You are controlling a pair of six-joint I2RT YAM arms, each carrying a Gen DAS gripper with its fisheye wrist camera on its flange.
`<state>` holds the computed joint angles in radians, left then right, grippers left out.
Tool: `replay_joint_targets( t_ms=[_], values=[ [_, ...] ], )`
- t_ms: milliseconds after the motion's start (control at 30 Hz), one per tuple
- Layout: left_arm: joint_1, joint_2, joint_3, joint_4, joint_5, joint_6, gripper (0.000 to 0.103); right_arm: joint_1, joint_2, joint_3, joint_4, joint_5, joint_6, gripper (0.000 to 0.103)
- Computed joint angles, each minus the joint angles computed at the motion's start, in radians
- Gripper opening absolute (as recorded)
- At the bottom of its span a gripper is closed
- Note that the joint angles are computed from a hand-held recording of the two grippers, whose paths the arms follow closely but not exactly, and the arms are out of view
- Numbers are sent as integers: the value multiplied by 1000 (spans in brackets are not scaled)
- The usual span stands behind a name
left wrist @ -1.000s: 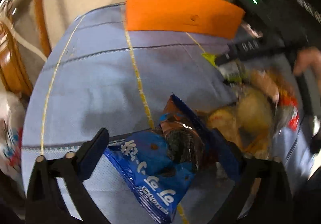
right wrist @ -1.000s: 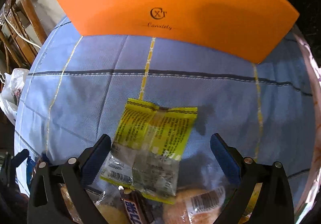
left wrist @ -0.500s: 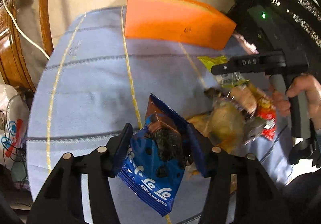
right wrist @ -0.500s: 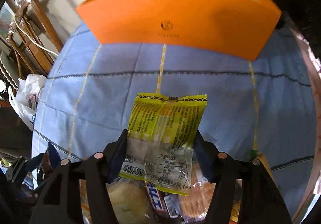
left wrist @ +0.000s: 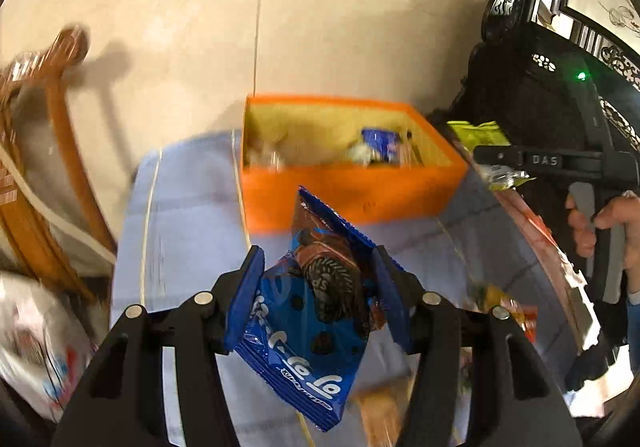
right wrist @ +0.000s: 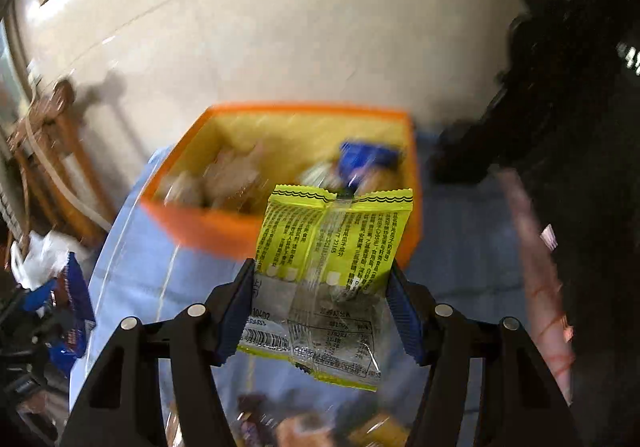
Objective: Organize snacks
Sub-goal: 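Grasp a blue cookie bag with the left tool while the right tool grasps a yellow-green bag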
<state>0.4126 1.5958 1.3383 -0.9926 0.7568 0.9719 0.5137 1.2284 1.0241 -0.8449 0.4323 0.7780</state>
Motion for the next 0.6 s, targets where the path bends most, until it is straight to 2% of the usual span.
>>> replay_joint_targets(
  t_ms=[100, 200, 333, 500, 600],
  values=[
    [-100, 55, 110, 34, -13, -121, 54, -109, -5, 51, 6, 4, -108, 63],
    [-211, 105, 188, 139, -50, -324, 54, -228, -15, 67, 73, -82, -202, 63],
    [-341, 197, 316, 213, -127, -497, 54, -328, 32, 106, 143, -173, -274, 63],
    [-442, 267, 424, 236, -207, -562, 54, -389, 90, 72, 257, -259, -347, 63],
    [-480, 287, 454, 238, -236, -554, 54, -451, 110, 41, 290, -363, -311, 63]
  ],
)
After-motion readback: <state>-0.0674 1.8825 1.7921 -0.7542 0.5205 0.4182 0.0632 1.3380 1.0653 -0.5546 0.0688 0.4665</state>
